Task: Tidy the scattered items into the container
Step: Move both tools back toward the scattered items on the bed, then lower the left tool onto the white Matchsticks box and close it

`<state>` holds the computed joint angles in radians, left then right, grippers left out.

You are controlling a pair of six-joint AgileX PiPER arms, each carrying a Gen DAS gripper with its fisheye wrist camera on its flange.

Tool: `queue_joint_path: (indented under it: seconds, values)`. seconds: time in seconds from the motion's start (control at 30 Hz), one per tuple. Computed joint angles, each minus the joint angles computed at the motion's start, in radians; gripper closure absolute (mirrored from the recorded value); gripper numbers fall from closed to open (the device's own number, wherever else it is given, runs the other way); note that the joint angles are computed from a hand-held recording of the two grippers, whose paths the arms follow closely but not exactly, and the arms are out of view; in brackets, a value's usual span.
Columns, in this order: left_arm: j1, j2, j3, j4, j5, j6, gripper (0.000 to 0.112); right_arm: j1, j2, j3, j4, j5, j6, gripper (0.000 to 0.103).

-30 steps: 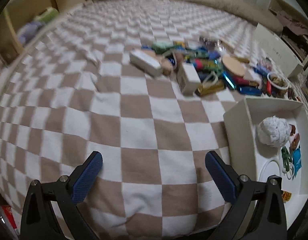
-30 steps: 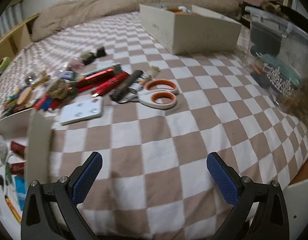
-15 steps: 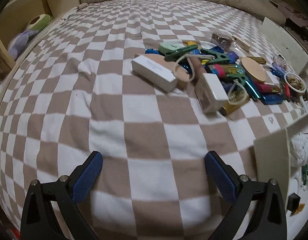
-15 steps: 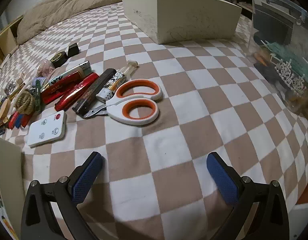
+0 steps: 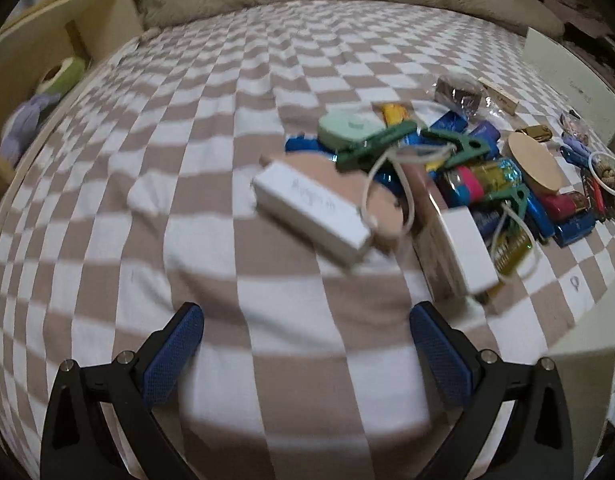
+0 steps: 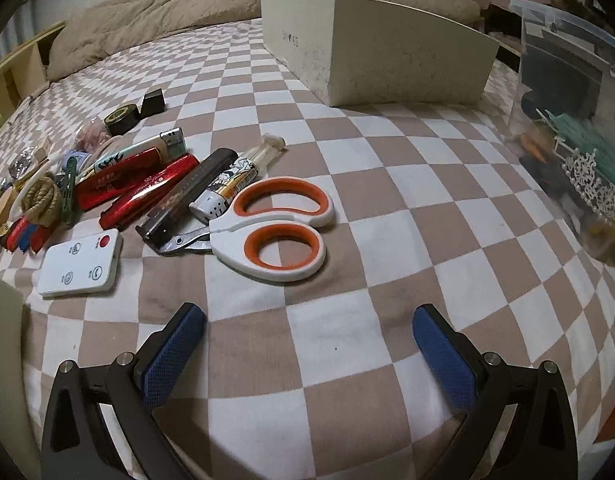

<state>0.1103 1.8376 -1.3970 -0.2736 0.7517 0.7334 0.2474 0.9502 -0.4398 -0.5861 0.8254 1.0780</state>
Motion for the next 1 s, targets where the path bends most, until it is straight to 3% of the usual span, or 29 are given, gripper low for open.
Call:
queue_joint_path:
  seconds: [0.33,0.6,0.77,1.0]
  values:
    - [-0.006,0.148,-0.23,-0.035,0.138,0.222,0.009,0.002,0.016,0.02,-0.06,-0.034,0.051,0.0]
    - [-0.057,0.216,-0.353,0.008,0.179,0.342,0.009,0.011,0.027,0.024,-0.084,-0.041,0.078,0.0]
    - [-0.041,0.186,-0.298,-0.043,0.138,0.41,0.01,0.006,0.028,0.025,-0.086,-0.047,0.076,0.0]
    - [-0.003,0.165,-0.25,-0.169,0.149,0.48,0.029,-0.001,0.029,0.026,-0.085,-0.054,0.071,0.0]
